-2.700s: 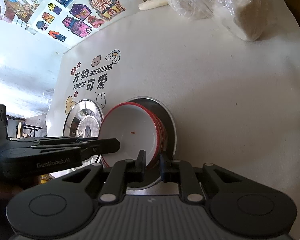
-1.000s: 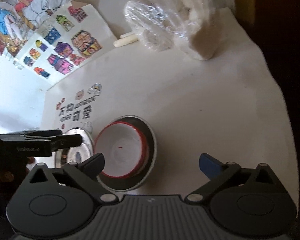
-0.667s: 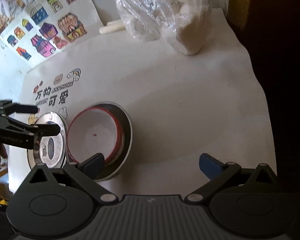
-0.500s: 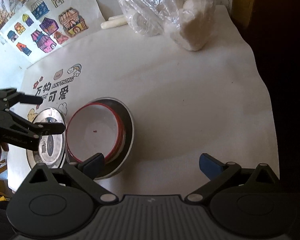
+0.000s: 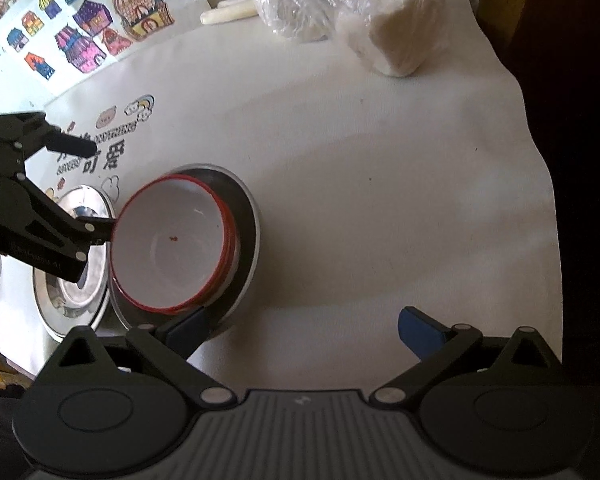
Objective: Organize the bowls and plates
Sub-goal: 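Move both open tools to the rim of the steel bowl holding the white bowls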
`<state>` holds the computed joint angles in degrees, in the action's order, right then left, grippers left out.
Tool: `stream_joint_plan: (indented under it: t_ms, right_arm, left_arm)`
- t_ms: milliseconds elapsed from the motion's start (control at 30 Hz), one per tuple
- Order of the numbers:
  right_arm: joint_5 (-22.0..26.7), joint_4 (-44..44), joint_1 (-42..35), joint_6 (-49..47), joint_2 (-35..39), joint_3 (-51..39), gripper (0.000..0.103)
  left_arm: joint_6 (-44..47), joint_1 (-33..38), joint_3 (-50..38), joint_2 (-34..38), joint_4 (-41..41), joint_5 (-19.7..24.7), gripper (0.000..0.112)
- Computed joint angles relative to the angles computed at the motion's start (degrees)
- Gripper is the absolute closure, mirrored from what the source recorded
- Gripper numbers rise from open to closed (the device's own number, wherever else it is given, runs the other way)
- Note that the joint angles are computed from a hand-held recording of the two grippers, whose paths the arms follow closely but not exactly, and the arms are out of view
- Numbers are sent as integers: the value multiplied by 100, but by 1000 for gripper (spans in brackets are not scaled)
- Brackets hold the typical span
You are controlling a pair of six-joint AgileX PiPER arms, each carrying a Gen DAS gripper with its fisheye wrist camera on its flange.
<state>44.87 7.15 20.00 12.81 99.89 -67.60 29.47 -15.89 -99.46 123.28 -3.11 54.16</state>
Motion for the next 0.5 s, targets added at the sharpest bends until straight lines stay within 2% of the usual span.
stream_joint_plan:
  t_ms: [367, 500]
  right_arm:
    - [30, 13, -5, -346, 203, -173, 2]
    - [-26, -232, -37, -131, 173, -131, 6]
  left_arm:
    - [5, -57, -176, 97, -78, 45, 18]
    - [-41, -70, -256, 178, -256, 139, 18]
